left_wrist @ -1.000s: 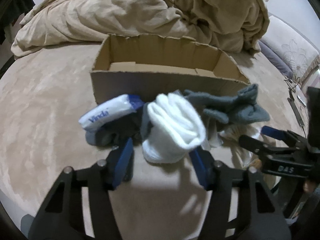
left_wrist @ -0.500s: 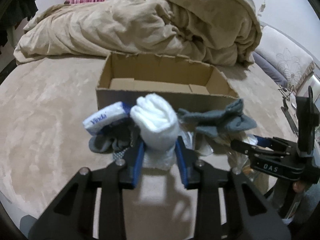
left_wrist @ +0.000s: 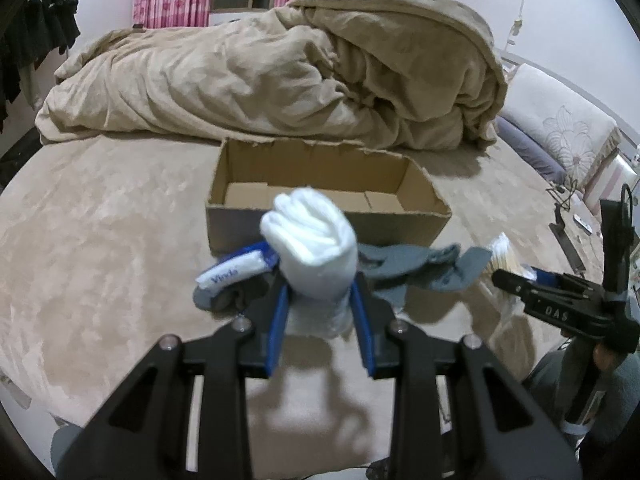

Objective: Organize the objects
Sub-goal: 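Carry socks and swab bag into the cardboard box and open both tools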

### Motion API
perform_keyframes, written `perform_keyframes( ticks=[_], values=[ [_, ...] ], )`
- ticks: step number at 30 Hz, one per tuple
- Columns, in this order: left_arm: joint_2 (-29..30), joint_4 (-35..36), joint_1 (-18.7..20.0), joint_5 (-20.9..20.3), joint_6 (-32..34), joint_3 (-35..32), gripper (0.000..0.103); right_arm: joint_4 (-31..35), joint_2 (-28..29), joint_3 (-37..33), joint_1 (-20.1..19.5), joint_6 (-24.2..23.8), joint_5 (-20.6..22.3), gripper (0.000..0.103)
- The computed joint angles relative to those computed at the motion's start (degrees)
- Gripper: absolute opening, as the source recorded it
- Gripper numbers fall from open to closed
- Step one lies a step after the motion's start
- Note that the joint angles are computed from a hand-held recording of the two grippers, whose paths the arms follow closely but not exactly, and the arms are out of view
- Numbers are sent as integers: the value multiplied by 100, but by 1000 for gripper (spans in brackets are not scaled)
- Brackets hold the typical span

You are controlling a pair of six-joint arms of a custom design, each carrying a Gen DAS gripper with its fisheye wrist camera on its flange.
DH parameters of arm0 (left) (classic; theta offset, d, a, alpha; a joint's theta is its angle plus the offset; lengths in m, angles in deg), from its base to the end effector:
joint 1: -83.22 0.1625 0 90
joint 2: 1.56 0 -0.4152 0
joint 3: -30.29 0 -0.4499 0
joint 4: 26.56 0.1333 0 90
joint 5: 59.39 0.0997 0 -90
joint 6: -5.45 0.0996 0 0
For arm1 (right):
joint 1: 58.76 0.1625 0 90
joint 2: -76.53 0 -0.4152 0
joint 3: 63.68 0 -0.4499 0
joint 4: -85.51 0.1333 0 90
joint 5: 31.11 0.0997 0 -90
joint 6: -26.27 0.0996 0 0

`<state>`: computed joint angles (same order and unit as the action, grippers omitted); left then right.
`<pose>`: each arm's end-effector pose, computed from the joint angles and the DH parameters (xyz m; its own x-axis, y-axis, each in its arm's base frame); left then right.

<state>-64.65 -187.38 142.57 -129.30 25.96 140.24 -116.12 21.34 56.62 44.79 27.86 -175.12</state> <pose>-0.1743 -0.6228 0.1595 -0.6601 0.6115 -0.4363 0.7443 0.6106 -0.2704 0.1772 -0.5101 0.1274 -0.7130 0.4515 0.5364 -0.1415 0.6567 -0.7408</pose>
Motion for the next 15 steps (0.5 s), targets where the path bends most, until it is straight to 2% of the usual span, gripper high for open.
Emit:
perform_keyframes(
  ticks=[8,15],
  values=[
    [-188,140,-161,-152,-71,-114,31,-457,-173,12,130,-283,-130,58],
    [-258,429,-311,-439,-114,-374,31,-635,-250,-201,439,-700,0,58]
  ],
)
